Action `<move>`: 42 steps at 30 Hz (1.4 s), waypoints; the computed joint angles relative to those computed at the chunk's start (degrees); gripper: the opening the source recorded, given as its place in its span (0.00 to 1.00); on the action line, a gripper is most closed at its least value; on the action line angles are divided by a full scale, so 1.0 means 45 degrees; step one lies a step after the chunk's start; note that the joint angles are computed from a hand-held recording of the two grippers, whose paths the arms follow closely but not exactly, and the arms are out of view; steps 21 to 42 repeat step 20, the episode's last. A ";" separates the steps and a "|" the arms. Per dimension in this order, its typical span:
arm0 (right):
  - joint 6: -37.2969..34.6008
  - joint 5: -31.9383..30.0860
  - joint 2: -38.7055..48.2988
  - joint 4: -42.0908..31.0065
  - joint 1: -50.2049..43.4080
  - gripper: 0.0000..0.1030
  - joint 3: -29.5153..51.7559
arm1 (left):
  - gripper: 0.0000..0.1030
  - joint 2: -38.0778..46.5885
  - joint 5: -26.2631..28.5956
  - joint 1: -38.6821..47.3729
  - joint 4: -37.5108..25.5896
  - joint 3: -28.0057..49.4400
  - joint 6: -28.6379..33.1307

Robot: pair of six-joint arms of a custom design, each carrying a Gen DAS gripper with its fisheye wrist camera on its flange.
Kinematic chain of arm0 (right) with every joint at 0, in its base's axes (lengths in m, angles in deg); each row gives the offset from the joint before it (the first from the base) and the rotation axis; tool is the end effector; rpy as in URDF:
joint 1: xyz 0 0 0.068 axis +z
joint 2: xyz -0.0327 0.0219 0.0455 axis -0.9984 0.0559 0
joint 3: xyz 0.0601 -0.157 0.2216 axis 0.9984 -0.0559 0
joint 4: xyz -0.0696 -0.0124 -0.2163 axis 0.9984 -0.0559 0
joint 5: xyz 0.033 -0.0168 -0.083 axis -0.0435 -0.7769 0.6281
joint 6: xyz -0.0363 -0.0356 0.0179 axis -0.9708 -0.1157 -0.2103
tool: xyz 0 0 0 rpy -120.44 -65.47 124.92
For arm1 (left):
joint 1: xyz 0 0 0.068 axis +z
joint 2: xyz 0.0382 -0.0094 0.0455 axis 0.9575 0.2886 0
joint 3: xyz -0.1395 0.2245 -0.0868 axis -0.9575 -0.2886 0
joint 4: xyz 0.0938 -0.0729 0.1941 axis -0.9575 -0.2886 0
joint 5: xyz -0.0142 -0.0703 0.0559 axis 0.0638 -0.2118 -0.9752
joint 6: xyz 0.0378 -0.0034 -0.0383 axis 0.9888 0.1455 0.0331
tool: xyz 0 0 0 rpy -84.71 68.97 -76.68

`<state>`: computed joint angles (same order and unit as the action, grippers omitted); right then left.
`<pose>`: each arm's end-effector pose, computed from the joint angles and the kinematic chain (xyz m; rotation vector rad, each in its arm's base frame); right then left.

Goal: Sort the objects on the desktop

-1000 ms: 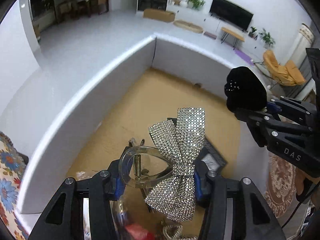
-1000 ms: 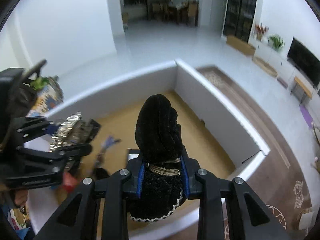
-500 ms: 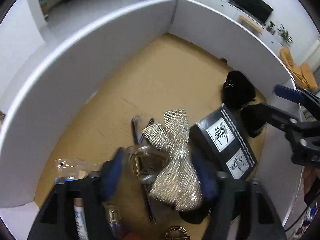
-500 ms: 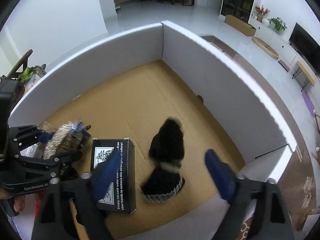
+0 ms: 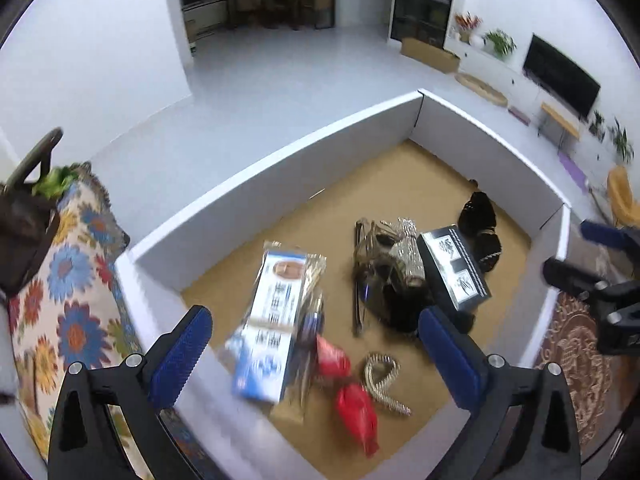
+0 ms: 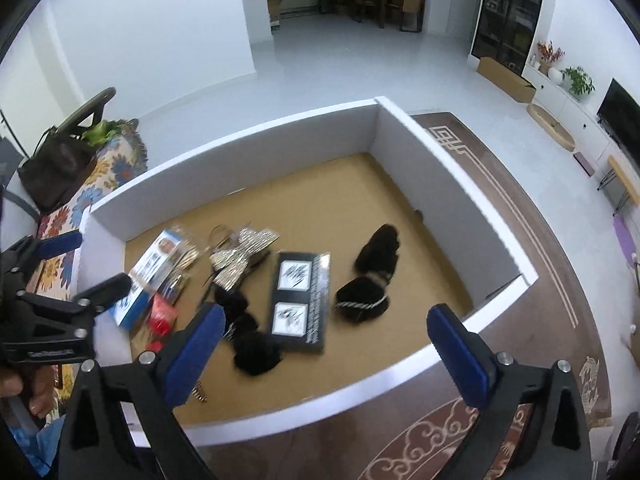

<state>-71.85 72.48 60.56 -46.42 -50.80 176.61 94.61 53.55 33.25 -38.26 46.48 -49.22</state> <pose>0.3190 0.2331 0.3422 -0.8309 2.4939 0.2613 0.1586 -0.1113 0.3311 -0.4863 2.5443 0.1429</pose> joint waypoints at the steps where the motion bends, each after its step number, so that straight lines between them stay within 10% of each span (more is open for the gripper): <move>1: 0.0074 -0.0085 -0.0246 0.0227 0.0124 0.98 -0.0447 | 1.00 0.0032 -0.0252 -0.0288 -0.0221 0.0077 -0.0356; 19: 0.0170 0.0231 -0.0014 0.1086 0.0949 0.98 -0.1289 | 1.00 0.0079 -0.1476 -0.2697 -0.2034 0.0544 -0.4644; 42: 0.0143 0.0251 0.0053 0.1042 0.0963 0.98 -0.1199 | 1.00 0.0184 -0.1638 -0.2806 -0.2169 0.0636 -0.4731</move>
